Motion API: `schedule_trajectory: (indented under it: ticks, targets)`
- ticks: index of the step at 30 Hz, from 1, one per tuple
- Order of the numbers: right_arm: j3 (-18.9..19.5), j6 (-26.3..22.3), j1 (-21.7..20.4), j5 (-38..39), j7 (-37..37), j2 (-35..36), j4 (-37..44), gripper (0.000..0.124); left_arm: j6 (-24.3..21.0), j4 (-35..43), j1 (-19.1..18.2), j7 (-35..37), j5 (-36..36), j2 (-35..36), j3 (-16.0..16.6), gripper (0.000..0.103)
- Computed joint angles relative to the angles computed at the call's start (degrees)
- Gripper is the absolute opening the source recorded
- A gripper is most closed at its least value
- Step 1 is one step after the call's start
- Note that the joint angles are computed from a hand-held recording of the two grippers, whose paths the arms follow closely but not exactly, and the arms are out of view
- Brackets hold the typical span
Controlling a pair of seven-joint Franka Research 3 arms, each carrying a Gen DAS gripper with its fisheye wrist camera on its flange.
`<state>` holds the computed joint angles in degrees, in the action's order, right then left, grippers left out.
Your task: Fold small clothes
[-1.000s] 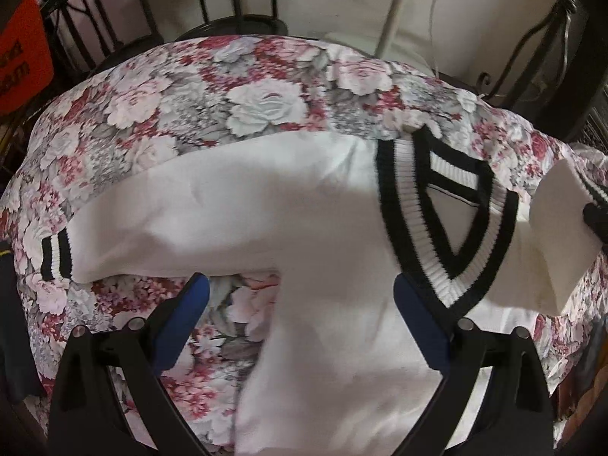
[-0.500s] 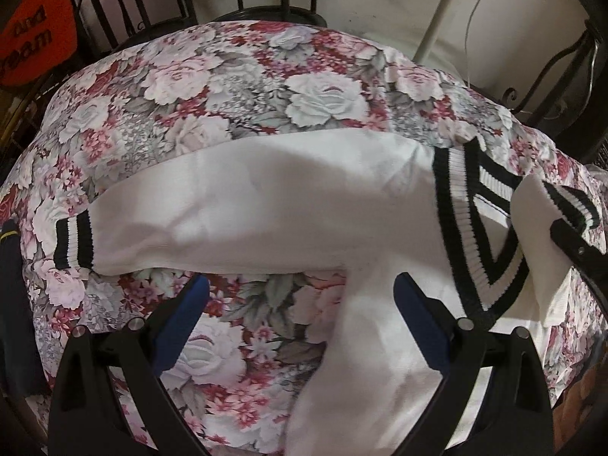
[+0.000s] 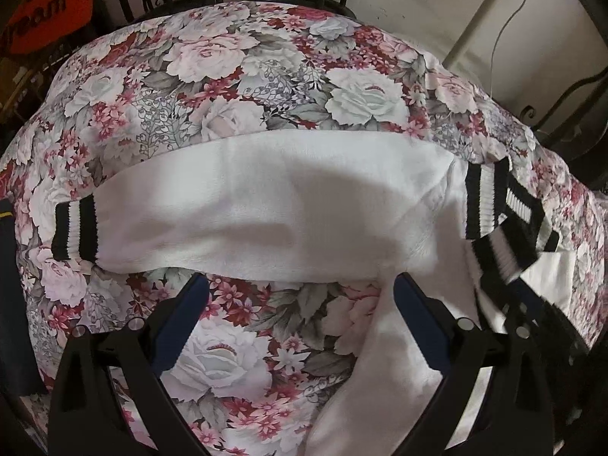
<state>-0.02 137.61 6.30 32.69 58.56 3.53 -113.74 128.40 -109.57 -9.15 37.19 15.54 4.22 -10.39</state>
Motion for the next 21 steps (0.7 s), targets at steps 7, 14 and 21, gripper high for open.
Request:
schedule_trajectory:
  ticks: [7, 14, 21]
  targets:
    - [-1.77, -3.91, -2.34, 8.35, -4.44, -1.98, 0.82, 0.057, -1.01, 3.38, -1.02, 0.10, 0.20, 2.66, -0.54, 0.095]
    - [-3.76, -0.09, -5.11, 0.01, 4.29, 0.00, 1.42, 0.023, -3.20, 10.15, -3.58, 1.61, 1.42, 8.26, -1.39, 0.095]
    - [-6.23, 1.43, -10.57, -0.58, 8.15, 6.17, 5.12, 0.022, -8.33, 22.41, -8.07, 7.33, 3.01, 19.10, -2.05, 0.095]
